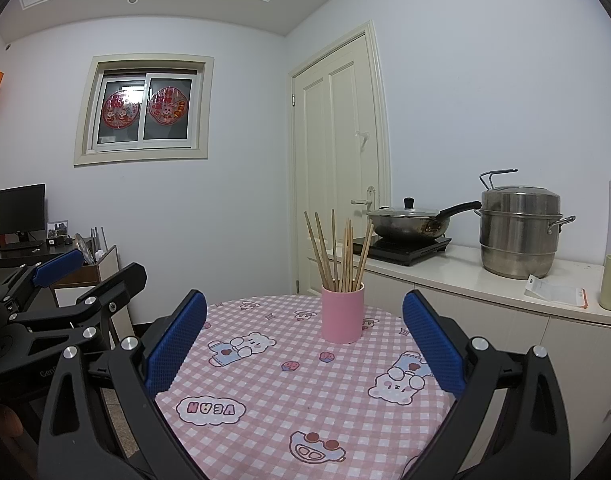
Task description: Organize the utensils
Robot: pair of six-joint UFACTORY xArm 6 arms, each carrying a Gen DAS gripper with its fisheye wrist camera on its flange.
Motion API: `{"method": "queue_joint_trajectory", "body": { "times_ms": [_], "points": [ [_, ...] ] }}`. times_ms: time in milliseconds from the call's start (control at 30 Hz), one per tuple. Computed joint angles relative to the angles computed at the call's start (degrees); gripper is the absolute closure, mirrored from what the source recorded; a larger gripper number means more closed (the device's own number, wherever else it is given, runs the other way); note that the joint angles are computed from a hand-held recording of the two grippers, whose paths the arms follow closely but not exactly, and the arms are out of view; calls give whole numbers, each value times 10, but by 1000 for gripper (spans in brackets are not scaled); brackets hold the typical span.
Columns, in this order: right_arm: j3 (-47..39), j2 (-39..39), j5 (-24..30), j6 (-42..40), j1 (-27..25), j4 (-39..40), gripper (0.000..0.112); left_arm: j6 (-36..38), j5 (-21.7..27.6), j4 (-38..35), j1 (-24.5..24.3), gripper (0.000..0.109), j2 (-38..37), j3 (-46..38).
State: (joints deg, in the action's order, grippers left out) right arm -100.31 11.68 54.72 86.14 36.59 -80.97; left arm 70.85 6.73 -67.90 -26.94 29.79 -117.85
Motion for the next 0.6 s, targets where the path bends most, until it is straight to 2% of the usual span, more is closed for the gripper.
{"method": "queue_joint_trajectory", "body": {
  "times_ms": [600],
  "points": [
    [-1, 0, 1, -1, 0, 0, 17, 8, 0, -7, 1, 12, 2, -2]
  ]
}}
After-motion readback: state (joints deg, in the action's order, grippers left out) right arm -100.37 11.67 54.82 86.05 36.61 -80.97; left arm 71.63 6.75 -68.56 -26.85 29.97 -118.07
